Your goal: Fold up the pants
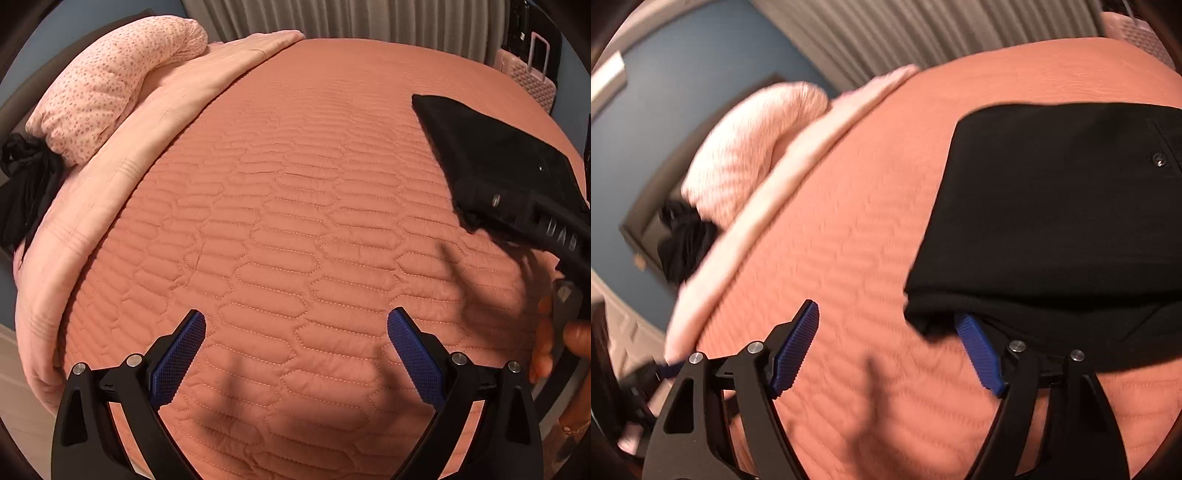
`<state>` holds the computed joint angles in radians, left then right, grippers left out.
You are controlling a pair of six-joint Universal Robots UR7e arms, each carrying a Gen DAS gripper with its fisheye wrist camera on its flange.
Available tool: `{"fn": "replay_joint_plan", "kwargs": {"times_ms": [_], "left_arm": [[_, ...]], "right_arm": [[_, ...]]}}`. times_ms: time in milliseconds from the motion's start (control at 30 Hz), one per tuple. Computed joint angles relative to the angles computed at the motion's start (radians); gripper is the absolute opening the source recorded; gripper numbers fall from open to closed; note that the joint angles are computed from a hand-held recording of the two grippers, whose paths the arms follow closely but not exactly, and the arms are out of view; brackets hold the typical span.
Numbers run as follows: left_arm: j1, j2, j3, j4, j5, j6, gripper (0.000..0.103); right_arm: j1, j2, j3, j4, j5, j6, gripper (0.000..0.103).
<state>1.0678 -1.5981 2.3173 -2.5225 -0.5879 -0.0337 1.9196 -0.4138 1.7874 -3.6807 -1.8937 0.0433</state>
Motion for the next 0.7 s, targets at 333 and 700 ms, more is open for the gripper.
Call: {"fn": "replay_joint_plan", "kwargs": {"times_ms": [333, 700], "left_arm": [[0.005, -0.026, -0.003, -0.064, 0.011, 0.062, 0.098], [0.024, 0.168, -0.192, -0.111, -0.204, 0.127, 0.098]], "right_arm": [[-0.002, 0.056, -0.123, 0.095, -0.001, 0.094, 0.076], [-0.023, -0.325, 0.283, -0.045, -0.227, -0.002, 0.083]]}}
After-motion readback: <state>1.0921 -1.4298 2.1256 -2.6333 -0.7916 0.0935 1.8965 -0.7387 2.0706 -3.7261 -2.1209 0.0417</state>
